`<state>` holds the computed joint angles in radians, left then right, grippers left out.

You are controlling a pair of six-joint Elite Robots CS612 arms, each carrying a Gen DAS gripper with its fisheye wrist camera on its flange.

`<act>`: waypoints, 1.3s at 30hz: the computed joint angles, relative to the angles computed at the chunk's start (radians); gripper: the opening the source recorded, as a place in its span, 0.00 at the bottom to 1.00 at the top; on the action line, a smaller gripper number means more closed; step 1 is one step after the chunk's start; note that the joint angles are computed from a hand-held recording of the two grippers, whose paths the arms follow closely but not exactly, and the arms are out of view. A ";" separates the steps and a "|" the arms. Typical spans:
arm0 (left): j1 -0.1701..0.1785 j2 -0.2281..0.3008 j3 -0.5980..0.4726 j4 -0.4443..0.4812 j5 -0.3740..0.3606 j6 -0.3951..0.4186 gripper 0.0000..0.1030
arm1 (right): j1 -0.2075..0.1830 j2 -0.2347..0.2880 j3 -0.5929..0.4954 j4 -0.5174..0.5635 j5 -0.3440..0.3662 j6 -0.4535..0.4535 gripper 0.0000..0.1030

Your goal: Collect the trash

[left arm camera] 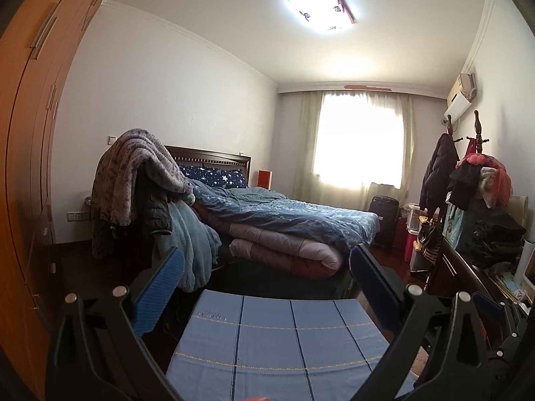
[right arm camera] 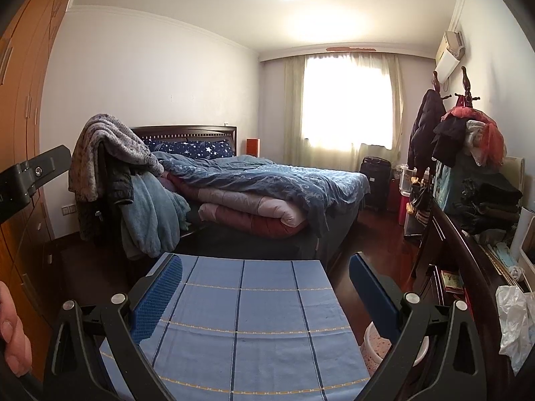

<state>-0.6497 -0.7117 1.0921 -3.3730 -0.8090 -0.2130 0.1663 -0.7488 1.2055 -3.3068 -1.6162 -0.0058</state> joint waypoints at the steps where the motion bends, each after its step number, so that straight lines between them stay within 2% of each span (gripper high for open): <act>1: 0.000 0.000 -0.001 -0.003 0.000 0.003 0.97 | 0.000 0.000 0.000 0.001 -0.002 -0.001 0.96; 39: -0.005 -0.006 0.017 -0.052 -0.016 0.036 0.97 | 0.002 -0.010 0.015 -0.005 -0.013 0.002 0.96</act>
<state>-0.6549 -0.7180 1.1094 -3.4251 -0.8248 -0.1771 0.1684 -0.7593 1.2204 -3.3119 -1.6291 -0.0035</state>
